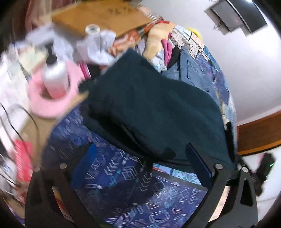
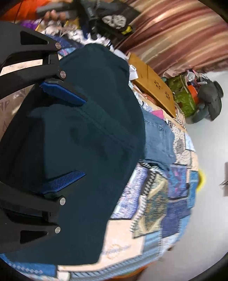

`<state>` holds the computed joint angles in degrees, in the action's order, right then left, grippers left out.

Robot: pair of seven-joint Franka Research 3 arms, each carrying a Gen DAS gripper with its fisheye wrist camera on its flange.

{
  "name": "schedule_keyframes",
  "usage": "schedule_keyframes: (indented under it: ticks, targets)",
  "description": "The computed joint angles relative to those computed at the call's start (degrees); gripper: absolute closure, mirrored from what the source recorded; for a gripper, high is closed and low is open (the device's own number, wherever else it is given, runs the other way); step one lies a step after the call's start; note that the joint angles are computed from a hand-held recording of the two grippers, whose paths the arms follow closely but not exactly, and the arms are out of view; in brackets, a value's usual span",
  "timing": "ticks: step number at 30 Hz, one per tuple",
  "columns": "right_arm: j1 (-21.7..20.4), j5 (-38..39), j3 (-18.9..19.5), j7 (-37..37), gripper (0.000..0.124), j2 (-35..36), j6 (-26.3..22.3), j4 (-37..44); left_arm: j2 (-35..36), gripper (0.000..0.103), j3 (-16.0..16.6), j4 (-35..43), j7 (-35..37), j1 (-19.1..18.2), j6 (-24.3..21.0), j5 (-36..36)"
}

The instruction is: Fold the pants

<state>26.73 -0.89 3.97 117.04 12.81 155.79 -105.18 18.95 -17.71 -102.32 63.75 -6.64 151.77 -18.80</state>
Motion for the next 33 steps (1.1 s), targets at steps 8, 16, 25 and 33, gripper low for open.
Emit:
schedule_keyframes:
  ticks: [8,16,25,33]
  targets:
    - [0.9,-2.1,-0.3,1.8,0.048,0.2,0.3,0.0,5.9,0.001,-8.1,1.4,14.7,7.1,4.1,-21.7]
    - [0.4,-0.3,0.0,0.6,0.047,0.0,1.9,-1.0,11.9,0.021,0.2,10.8,3.1,0.3,0.2,-7.6]
    - [-0.2,1.8,0.5,-1.1,0.047,-0.7,1.1,-1.1,10.6,0.068,10.8,14.1,-14.8,-8.7,0.0,19.4]
    - [-0.4,-9.8,-1.5,6.6,0.047,-8.3,1.3,-8.7,9.4,0.074,21.9,24.1,-29.4,-19.4,-9.0,51.4]
